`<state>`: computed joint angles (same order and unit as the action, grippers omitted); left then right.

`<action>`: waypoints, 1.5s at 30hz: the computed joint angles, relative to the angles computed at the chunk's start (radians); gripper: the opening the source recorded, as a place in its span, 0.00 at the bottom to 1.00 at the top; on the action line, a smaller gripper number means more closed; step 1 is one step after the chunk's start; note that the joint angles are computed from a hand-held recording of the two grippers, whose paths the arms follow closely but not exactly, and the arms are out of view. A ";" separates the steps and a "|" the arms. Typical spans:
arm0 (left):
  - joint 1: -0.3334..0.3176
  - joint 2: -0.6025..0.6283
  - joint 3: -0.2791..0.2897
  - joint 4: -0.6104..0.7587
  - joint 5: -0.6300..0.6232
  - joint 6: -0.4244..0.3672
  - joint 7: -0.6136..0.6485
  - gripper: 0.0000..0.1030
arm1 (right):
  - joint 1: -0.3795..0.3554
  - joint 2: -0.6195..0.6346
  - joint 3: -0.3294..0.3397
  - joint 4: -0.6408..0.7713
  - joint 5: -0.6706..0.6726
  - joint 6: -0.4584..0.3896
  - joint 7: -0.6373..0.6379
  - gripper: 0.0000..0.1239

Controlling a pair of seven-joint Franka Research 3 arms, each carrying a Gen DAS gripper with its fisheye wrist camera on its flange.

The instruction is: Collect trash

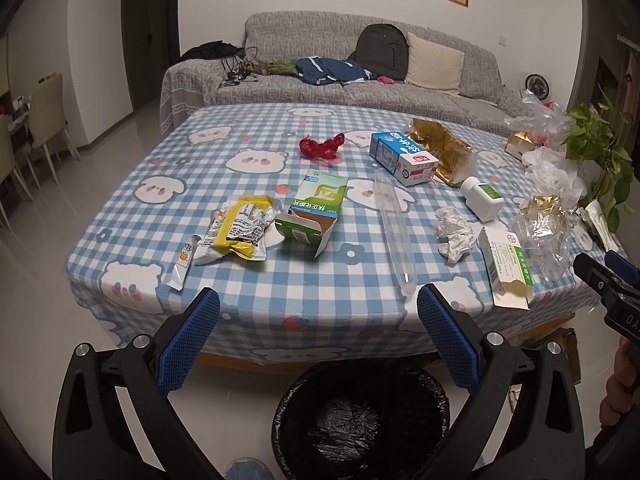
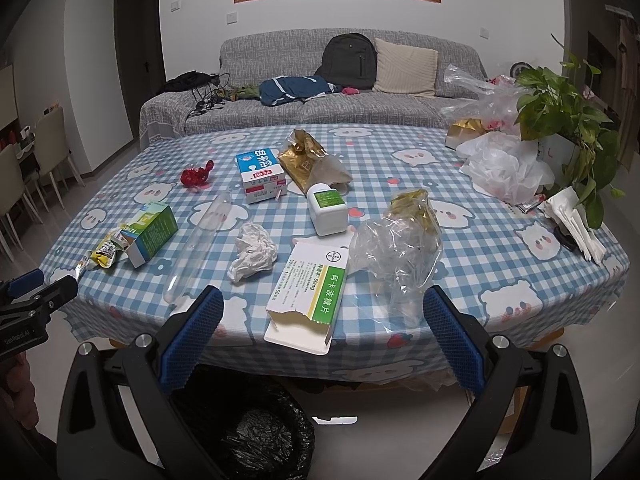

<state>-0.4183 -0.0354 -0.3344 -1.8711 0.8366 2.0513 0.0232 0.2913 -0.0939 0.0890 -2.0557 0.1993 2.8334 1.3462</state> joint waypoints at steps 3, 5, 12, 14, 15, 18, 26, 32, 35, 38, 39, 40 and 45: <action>0.000 0.000 0.000 0.000 -0.002 0.001 0.003 0.94 | 0.000 0.001 -0.001 0.000 0.002 0.002 -0.001 0.77; 0.001 -0.002 0.001 -0.002 -0.002 0.002 0.004 0.94 | -0.001 0.002 0.002 0.002 -0.008 0.003 0.011 0.77; 0.003 0.000 0.003 0.000 -0.004 0.002 0.007 0.94 | 0.000 0.004 0.000 0.007 -0.007 -0.001 0.012 0.77; 0.004 -0.002 0.003 -0.003 -0.003 0.005 0.003 0.94 | 0.000 0.004 -0.001 0.007 -0.002 -0.002 0.012 0.77; 0.005 -0.006 0.004 -0.007 -0.004 0.007 0.001 0.94 | 0.000 0.005 -0.001 0.009 -0.001 -0.003 0.013 0.77; 0.010 -0.015 0.005 -0.017 -0.011 0.016 -0.002 0.94 | 0.001 0.010 -0.002 0.015 0.005 -0.003 0.007 0.77; 0.028 -0.038 0.009 -0.038 -0.026 0.008 0.016 0.94 | 0.017 0.046 0.005 0.051 0.027 -0.007 -0.009 0.77; 0.067 -0.070 0.025 -0.079 -0.053 0.020 0.033 0.94 | 0.041 0.124 0.016 0.135 0.002 -0.039 0.011 0.77; 0.092 -0.078 0.037 -0.099 -0.074 0.033 0.052 0.94 | 0.058 0.169 0.018 0.182 -0.026 -0.055 0.030 0.77; 0.115 -0.083 0.049 -0.117 -0.089 0.053 0.070 0.94 | 0.076 0.216 0.013 0.231 -0.063 -0.079 0.055 0.77; 0.123 -0.081 0.051 -0.120 -0.092 0.057 0.076 0.94 | 0.082 0.231 0.012 0.248 -0.074 -0.086 0.065 0.76; 0.130 -0.079 0.055 -0.123 -0.096 0.063 0.085 0.94 | 0.086 0.246 0.010 0.266 -0.079 -0.095 0.070 0.75; 0.164 -0.052 0.079 -0.129 -0.122 0.107 0.135 0.92 | 0.115 0.326 -0.003 0.370 -0.123 -0.135 0.112 0.73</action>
